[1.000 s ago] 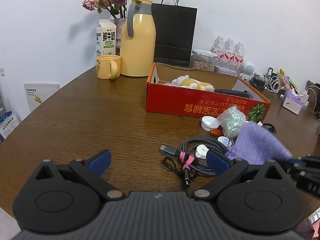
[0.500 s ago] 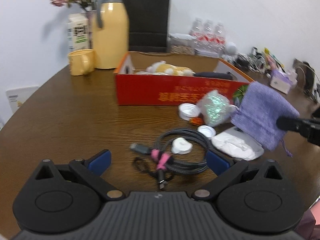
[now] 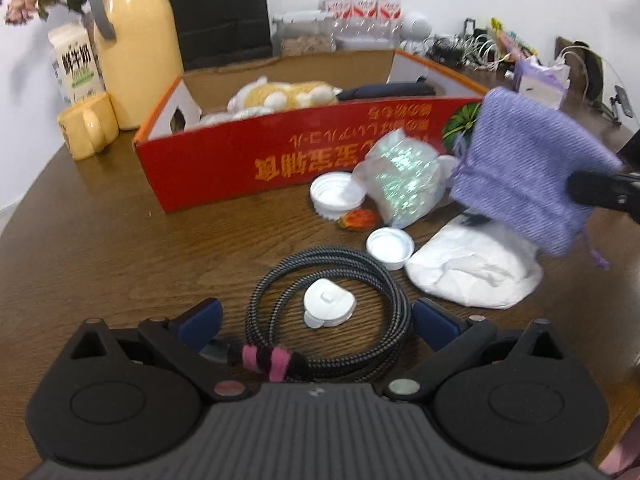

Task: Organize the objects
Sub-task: 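Grasp the black braided cable with the pink tie using the left gripper, then carry the braided cable into the box with the left gripper while the right drops the purple pouch in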

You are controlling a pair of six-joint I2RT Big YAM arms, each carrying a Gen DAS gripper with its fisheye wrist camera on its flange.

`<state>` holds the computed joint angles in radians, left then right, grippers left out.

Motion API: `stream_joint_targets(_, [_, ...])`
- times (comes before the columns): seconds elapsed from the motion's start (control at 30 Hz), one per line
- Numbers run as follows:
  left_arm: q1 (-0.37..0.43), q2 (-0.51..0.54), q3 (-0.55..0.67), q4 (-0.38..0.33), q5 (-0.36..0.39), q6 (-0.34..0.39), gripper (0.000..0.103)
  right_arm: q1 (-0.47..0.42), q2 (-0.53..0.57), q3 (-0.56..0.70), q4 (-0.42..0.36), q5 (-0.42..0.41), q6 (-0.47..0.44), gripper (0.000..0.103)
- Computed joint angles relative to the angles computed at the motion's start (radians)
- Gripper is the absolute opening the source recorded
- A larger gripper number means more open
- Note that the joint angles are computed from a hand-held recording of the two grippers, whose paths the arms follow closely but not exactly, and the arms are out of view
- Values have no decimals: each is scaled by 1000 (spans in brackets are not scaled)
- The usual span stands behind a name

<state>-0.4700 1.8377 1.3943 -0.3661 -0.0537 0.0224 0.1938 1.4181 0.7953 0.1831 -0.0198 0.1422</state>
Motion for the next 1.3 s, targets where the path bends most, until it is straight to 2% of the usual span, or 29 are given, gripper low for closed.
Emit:
stream_joint_targets(0.1, [12,15,11,-3,32,-27,103,-1,5,4,-1,-3,-1,5])
stream_joint_targets(0.33, [11,10,-9,30,23,-37,102,1,16,11,-7,-12,-3,5])
stream_joint_targets(0.4, [9,4,-17,42,18,-43,91,1,15,10,-7,-12,-4,5])
stream_joint_targets(0.57, [18,-11,-35,63,37,-85,90,2,14,11,-8,-12,-7,5])
stream_joint_targets(0.97, [10,-106,-107,191,21,-75,89,7,-2,9,2,-12,-22,5])
stream_joint_targets(1.3, [-2,-101,-23,247,5,-73,89,-5,21,90,31,-29,-50,5])
